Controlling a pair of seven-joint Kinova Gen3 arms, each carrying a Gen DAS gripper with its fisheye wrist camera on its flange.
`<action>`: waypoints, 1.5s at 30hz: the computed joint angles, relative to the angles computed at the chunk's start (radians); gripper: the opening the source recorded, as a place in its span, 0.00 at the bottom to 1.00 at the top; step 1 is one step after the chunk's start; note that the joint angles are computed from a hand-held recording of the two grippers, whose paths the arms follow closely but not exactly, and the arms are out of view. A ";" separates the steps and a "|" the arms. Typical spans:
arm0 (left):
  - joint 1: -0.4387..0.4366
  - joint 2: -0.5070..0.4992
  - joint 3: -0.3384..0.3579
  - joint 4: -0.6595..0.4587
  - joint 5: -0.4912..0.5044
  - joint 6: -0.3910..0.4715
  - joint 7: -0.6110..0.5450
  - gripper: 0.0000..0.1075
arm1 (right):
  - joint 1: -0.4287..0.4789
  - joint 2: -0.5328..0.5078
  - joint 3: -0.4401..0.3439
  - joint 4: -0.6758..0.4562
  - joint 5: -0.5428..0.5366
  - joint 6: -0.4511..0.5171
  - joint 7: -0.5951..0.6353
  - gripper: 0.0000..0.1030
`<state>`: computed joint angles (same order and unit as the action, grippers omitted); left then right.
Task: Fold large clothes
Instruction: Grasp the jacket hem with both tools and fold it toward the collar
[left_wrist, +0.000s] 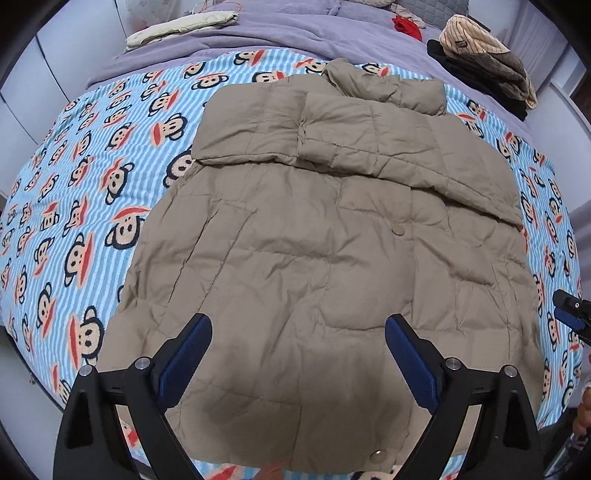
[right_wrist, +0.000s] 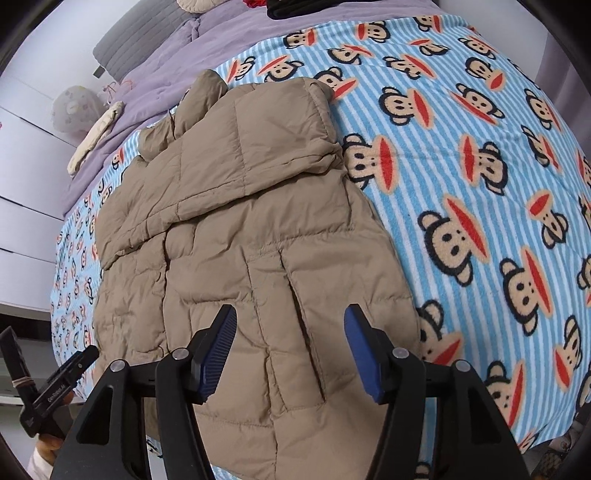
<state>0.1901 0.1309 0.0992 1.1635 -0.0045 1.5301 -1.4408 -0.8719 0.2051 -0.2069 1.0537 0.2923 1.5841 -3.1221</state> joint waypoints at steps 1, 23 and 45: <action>-0.008 -0.007 -0.003 0.010 0.010 0.000 -0.016 0.89 | -0.006 0.004 -0.002 -0.003 0.001 0.000 -0.012 0.64; -0.113 -0.090 -0.036 0.151 -0.011 0.012 -0.247 0.89 | -0.188 0.026 -0.020 0.028 0.025 -0.112 -0.411 1.00; -0.581 -0.007 -0.236 0.253 0.499 0.317 -0.508 0.89 | -0.233 -0.115 -0.178 0.316 0.200 -0.270 -0.968 1.00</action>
